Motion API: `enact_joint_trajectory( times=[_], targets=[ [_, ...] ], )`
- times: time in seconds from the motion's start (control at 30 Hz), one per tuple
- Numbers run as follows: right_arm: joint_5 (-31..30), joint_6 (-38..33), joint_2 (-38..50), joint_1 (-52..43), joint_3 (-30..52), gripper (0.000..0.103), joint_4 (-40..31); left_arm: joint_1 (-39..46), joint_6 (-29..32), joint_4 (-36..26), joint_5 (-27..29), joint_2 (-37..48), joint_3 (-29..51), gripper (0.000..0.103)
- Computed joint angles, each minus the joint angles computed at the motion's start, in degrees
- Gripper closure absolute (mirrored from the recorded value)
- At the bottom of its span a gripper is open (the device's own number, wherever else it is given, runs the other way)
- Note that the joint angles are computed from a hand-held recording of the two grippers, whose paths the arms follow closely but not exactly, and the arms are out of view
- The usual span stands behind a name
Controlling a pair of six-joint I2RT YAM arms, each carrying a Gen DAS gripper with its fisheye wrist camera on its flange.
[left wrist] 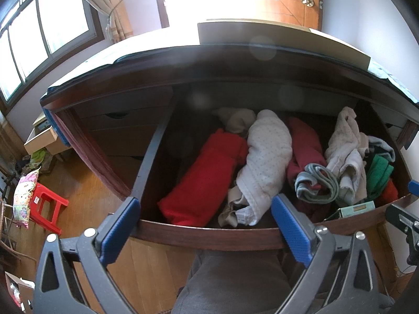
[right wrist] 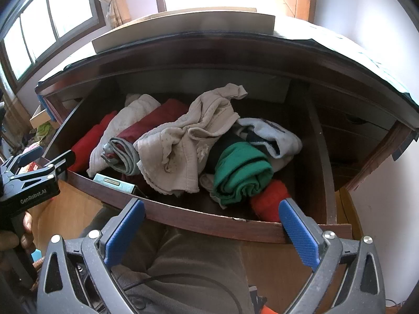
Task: Take underwear out of drawer
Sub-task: 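Grasp the beige cloth with the right tool while the left tool reaches toward the white cloth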
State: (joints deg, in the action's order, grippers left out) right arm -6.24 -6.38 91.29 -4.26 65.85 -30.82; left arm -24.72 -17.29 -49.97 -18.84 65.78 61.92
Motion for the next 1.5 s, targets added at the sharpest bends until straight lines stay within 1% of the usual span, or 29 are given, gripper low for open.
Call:
enact_joint_trajectory(
  times=[0.17, 0.33, 0.43, 0.53, 0.67, 0.77, 0.83, 0.93, 1.07, 1.13, 1.17, 1.2, 1.27, 1.3, 1.47, 1.5],
  targets=[
    [-0.20, -0.09, -1.10, -0.07, -1.63, 0.000, 1.57, 0.31, 0.19, 0.80, 0.87, -0.12, -0.39, 0.000],
    [-0.90, -0.55, -3.33, -0.45, -5.53, 0.000, 6.40, 2.38, 2.32, 2.16, 4.06, -0.17, -0.71, 0.000],
    [-1.47, -0.84, -4.05, -0.73, -6.79, 0.000, 7.97, 3.39, 3.39, 2.22, 5.76, 0.32, -0.34, 0.000],
    [-2.47, -1.22, -4.14, -1.20, -7.06, 0.000, 8.58, 4.45, 5.33, 1.21, 7.39, 1.80, 1.34, 0.000],
    [-5.26, -0.13, -4.90, -2.99, -7.08, 0.000, 10.66, 2.95, 9.52, 1.19, 4.99, 2.40, 3.66, 0.001],
    [-5.84, 1.97, -6.25, -3.91, -6.77, 0.000, 13.76, 3.72, 11.56, 2.99, 7.78, 4.06, 6.73, 0.000],
    [-5.91, 2.85, -4.89, -3.74, -4.40, 0.000, 13.07, 4.23, 11.84, 3.56, 8.51, 6.13, 8.64, 0.001],
    [-6.18, 5.06, -0.28, -3.03, 0.95, 0.000, 10.14, 5.10, 12.29, 3.64, 9.99, 9.95, 11.79, 0.001],
    [-10.06, 8.98, 5.74, -3.03, 6.91, 0.001, 6.35, 6.06, 12.27, 2.98, 12.32, 14.18, 14.40, 0.001],
    [-12.31, 11.10, 9.53, -3.07, 10.73, 0.002, 3.87, 6.34, 12.43, 2.90, 12.48, 15.59, 15.13, 0.001],
    [-13.18, 11.96, 10.81, -3.03, 11.76, 0.006, 3.23, 6.60, 12.76, 2.75, 12.66, 16.29, 15.57, 0.001],
    [-14.57, 12.84, 12.79, -3.10, 13.73, 0.015, 1.79, 6.86, 13.12, 2.61, 12.70, 16.94, 15.95, 0.001],
    [-16.69, 13.76, 17.12, -3.00, 18.28, 0.025, -1.66, 7.43, 13.63, 2.38, 12.57, 18.59, 17.07, 0.001],
    [-16.82, 14.23, 19.64, -2.70, 20.96, 0.026, -3.66, 7.78, 13.68, 1.98, 12.72, 19.38, 17.70, 0.001],
    [-16.39, 16.09, 25.54, -1.18, 28.15, 0.026, -7.57, 9.33, 14.48, 1.75, 14.35, 21.50, 19.19, 0.001],
    [-15.87, 16.21, 27.60, -0.57, 31.13, 0.026, -9.88, 9.33, 14.37, 1.46, 14.59, 21.74, 19.46, 0.001]
  ],
)
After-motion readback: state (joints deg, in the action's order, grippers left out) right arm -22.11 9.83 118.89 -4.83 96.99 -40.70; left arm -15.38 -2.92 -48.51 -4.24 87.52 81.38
